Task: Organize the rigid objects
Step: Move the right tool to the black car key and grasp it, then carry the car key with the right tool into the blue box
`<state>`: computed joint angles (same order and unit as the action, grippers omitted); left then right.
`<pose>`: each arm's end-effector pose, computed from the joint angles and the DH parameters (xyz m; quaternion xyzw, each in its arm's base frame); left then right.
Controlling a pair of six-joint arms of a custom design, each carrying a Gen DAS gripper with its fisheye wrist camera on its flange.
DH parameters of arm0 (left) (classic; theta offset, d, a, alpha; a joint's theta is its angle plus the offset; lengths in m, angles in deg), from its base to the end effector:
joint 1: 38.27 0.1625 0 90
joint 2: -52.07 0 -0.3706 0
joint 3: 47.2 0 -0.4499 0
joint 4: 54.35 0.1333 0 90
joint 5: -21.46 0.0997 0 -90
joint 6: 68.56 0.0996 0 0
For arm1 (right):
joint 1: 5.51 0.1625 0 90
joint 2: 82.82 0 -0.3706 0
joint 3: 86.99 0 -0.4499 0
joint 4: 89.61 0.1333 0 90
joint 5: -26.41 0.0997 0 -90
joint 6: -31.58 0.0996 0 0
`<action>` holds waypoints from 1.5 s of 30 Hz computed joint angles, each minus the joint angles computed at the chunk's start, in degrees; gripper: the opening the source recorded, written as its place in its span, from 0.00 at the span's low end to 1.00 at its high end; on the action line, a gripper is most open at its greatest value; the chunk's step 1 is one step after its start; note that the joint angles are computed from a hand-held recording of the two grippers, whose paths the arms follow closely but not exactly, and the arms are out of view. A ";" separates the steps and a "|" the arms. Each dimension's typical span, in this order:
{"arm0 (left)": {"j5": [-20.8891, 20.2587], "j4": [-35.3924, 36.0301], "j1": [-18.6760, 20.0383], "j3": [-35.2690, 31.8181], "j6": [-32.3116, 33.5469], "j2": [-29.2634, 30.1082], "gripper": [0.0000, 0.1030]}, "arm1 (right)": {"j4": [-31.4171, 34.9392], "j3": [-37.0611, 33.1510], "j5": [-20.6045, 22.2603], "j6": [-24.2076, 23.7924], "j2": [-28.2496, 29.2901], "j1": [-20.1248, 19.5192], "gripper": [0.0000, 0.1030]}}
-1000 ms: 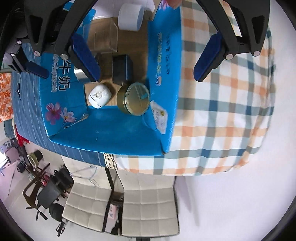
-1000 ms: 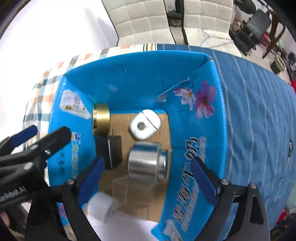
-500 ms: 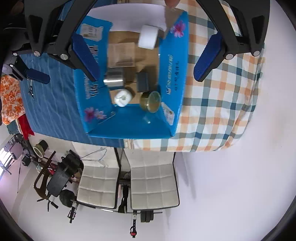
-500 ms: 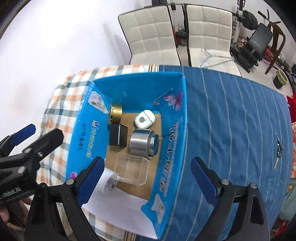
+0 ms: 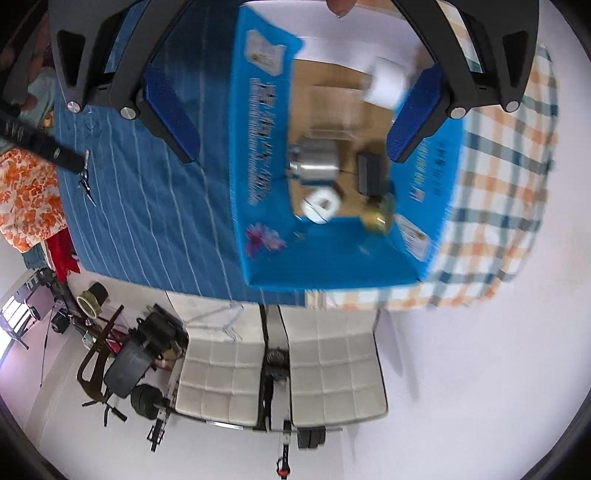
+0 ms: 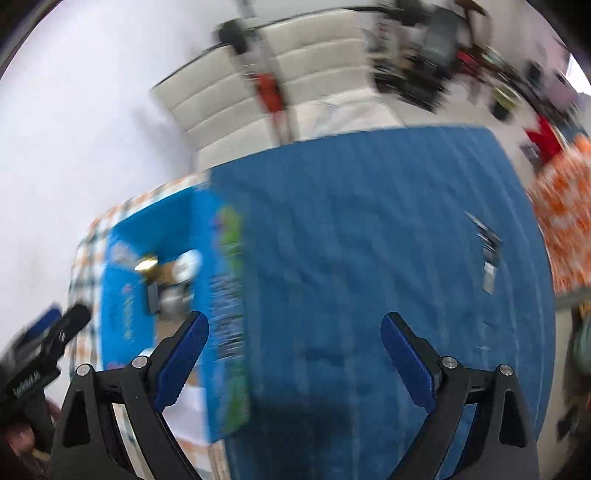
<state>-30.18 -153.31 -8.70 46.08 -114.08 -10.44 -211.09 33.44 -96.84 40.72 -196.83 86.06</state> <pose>-0.4440 -0.4762 0.1515 0.1820 0.9115 -0.1500 0.3369 0.0902 -0.4196 0.4175 -0.1237 -0.9292 0.2330 0.2587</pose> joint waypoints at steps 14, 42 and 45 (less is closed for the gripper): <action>-1.74 -3.13 -1.03 -6.24 0.53 13.96 1.00 | -9.45 0.79 8.13 -7.20 -5.46 -31.97 0.94; -9.91 -11.96 0.12 -17.95 12.07 32.12 1.00 | -35.12 -0.71 0.29 -29.88 11.30 -32.79 0.15; -9.87 -12.10 -0.02 -17.62 12.44 31.94 1.00 | -34.50 1.17 1.40 -30.00 9.05 -32.74 0.15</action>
